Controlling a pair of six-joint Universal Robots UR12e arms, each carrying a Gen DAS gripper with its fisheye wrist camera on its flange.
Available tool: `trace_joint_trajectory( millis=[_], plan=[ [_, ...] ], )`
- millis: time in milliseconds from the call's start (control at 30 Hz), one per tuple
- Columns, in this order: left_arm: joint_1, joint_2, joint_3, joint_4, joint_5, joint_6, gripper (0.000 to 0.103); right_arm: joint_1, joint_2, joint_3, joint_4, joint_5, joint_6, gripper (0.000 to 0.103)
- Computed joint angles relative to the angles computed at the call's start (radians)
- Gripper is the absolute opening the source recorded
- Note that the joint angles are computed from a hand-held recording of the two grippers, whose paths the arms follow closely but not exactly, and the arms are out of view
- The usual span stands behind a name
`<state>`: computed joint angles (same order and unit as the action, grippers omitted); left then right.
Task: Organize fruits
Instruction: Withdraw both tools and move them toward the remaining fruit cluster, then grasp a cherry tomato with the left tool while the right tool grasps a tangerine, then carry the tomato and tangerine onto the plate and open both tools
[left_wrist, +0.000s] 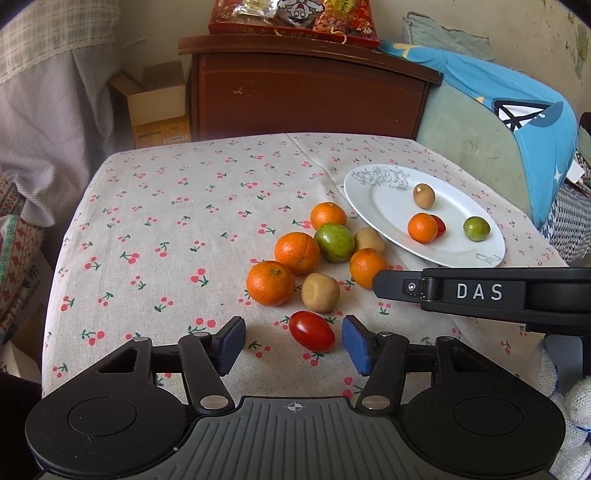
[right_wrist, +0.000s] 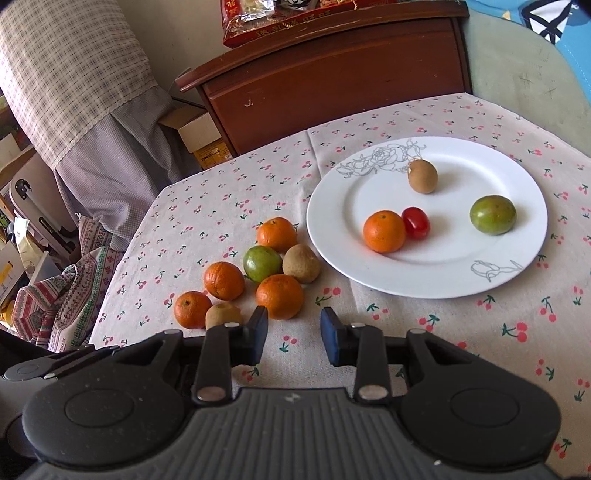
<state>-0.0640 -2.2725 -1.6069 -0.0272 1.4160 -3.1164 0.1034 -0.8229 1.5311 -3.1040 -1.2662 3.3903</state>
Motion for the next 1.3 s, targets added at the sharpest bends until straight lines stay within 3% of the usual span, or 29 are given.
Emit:
trace_joint_trajectory(
  millis=[267, 500, 667, 1300],
  plan=[
    [-0.013, -0.01, 0.004, 0.03, 0.039, 0.048, 0.036, 0.01, 0.014, -0.022, -0.002, -0.01, -0.033, 0.033],
    [-0.013, -0.01, 0.003, 0.033, 0.037, 0.056, 0.03, 0.014, 0.023, -0.034, -0.003, -0.02, -0.047, 0.033],
    [-0.014, -0.01, 0.002, 0.038, 0.045, 0.061, 0.019, 0.017, 0.023, -0.033, -0.008, -0.032, -0.06, 0.031],
    [0.0, 0.011, -0.017, 0.053, 0.01, -0.009, 0.017, 0.005, -0.024, 0.024, -0.03, -0.042, -0.043, 0.03]
  ],
)
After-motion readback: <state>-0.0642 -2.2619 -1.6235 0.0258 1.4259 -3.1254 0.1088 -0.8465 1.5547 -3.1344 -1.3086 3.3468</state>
